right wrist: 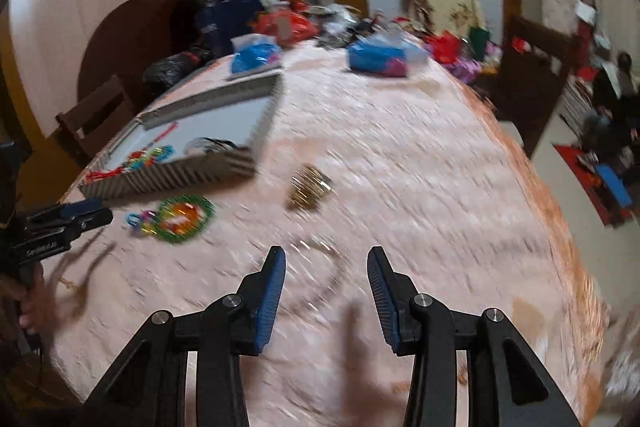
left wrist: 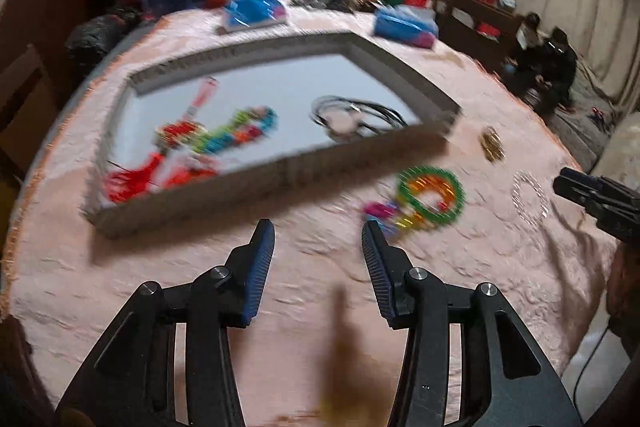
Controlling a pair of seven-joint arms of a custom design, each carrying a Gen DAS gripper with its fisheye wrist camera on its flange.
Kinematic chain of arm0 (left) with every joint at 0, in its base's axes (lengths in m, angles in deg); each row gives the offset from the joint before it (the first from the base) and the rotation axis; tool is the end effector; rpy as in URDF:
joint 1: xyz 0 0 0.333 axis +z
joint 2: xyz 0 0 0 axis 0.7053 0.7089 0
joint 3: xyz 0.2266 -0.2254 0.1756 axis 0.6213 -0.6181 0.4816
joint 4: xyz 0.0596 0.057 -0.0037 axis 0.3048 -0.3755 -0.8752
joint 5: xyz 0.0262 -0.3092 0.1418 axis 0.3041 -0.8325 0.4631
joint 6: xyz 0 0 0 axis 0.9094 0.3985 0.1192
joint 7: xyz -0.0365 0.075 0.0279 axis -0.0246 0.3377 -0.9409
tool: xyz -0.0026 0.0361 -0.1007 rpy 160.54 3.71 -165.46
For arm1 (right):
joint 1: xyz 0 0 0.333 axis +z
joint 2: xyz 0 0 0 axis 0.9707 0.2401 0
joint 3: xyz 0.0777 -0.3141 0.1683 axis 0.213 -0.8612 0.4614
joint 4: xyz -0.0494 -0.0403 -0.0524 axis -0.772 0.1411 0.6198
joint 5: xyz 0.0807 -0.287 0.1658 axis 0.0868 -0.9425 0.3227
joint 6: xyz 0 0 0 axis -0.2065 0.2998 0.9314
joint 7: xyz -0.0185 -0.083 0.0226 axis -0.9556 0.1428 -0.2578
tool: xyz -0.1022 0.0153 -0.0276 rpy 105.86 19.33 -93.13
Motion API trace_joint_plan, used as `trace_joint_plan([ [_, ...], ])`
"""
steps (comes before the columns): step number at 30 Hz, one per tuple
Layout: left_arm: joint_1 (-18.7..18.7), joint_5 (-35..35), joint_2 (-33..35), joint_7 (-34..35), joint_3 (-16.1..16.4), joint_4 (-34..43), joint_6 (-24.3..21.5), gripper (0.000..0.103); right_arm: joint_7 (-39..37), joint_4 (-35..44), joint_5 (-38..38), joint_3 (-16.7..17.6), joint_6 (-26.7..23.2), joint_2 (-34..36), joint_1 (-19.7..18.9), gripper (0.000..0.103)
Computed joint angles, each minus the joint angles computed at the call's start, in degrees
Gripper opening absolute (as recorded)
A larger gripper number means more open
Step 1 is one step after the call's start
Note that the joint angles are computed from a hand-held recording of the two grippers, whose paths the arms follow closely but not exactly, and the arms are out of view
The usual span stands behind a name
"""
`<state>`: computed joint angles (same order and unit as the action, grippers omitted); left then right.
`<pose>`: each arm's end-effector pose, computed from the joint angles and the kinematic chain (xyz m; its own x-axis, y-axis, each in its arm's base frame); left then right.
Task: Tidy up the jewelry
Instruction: 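Grasp the amber multicolour bead strand with the left tool while the right tool grasps the clear crystal bracelet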
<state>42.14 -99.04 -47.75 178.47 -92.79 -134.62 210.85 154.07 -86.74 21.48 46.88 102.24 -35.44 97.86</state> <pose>0.6133 -0.0736 0.5180 -0.1433 -0.9867 0.0765 -0.7484 0.0575 -0.6608 0.6248 0.3007 0.4894 0.2629 -0.9528 -0.1517 -0.6646 -0.0648 -0.7444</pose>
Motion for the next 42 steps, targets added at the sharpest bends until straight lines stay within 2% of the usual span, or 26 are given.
trace_joint_plan([
  [2,-0.1,-0.8,0.6,0.2,-0.7,0.6,-0.6,0.045,2.5,-1.2,-1.2,-3.5,1.5,0.0,2.2,0.041],
  [3,-0.5,-0.6,1.0,-0.3,-0.5,1.2,-1.0,0.045,3.3,-1.5,-1.4,-4.0,2.1,0.1,2.4,0.041],
  [5,-0.5,-1.1,2.1,-0.7,-0.7,2.6,-2.4,0.045,3.7,-2.1,-0.9,-2.9,3.8,0.2,1.1,0.041],
  [6,-0.2,-1.8,2.3,-0.4,-1.2,3.0,-3.1,0.045,4.3,-2.3,-1.3,-3.9,5.2,0.2,1.7,0.041],
  [7,0.4,-3.1,2.5,0.5,-2.0,3.6,-3.9,0.045,4.4,-2.3,-1.6,-4.3,5.4,0.2,2.0,0.041],
  [10,1.5,-6.3,2.9,3.8,-3.9,4.1,-4.1,0.044,3.7,-1.5,-1.2,-2.5,4.8,0.7,0.6,0.041],
  [12,0.7,-6.4,3.8,3.4,-3.4,5.3,-5.1,0.039,3.2,-1.1,-1.1,-1.8,4.8,0.9,0.1,0.041],
  [14,0.0,-6.0,4.6,2.6,-2.6,6.3,-5.3,0.023,2.9,-1.3,-0.9,-1.4,5.0,0.9,-0.2,0.041],
  [16,1.4,-8.4,5.3,4.6,-4.3,7.4,-6.3,0.012,3.0,-1.7,-0.6,-1.3,5.7,0.8,-0.4,0.041],
  [17,2.1,-10.0,5.4,6.1,-5.2,7.4,-6.3,0.012,3.1,-1.9,-0.4,-1.5,6.1,0.7,-0.3,0.041],
  [20,1.9,-11.2,4.4,7.1,-4.9,5.9,-5.1,0.012,3.6,-2.5,-0.2,-2.1,6.7,0.4,0.1,0.041],
  [25,3.6,-16.4,-0.3,13.6,-6.5,0.3,-1.8,0.012,3.3,-3.6,-0.6,-2.1,6.0,-0.5,0.2,0.041],
  [27,3.2,-16.8,-1.6,14.3,-5.7,-1.3,-0.3,0.012,2.9,-4.1,-1.2,-2.4,5.5,-1.0,0.7,0.041],
  [28,2.8,-16.5,-2.2,14.1,-5.0,-2.2,1.0,0.012,2.3,-4.5,-1.3,-1.7,5.4,-1.3,0.3,0.041],
  [30,2.4,-15.9,-2.4,13.5,-4.0,-3.1,2.8,0.012,-0.6,-5.1,-0.7,2.8,4.7,-1.7,-2.9,0.041],
  [32,1.6,-13.8,-1.7,10.5,-2.2,-3.2,3.3,0.012,-5.9,-5.0,1.3,10.1,3.5,-1.3,-8.0,0.041],
  [34,-1.0,-8.3,-1.2,4.5,1.5,-4.3,5.3,0.012,-11.0,-3.9,3.7,16.0,2.1,-0.4,-11.7,0.041],
  [35,-1.1,-7.1,-0.8,2.9,2.1,-4.6,5.5,0.012,-13.1,-2.8,4.4,17.4,1.2,0.2,-12.3,0.041],
  [36,0.2,-8.2,-0.4,2.7,0.9,-4.0,3.8,0.012,-14.5,-1.7,5.0,18.0,0.4,0.7,-12.2,0.04],
  [39,2.7,-10.8,-0.7,4.3,-1.7,-4.8,5.5,0.011,-18.0,2.3,7.0,18.9,-2.6,2.9,-11.5,0.037],
  [41,2.4,-9.8,-0.8,3.7,-1.3,-5.0,5.5,0.012,-17.1,4.6,7.9,15.7,-4.5,3.7,-8.8,0.035],
  [42,2.6,-9.9,-0.9,3.9,-1.6,-5.2,5.6,0.012,-14.6,5.3,7.8,11.8,-4.9,3.6,-6.0,0.033],
])
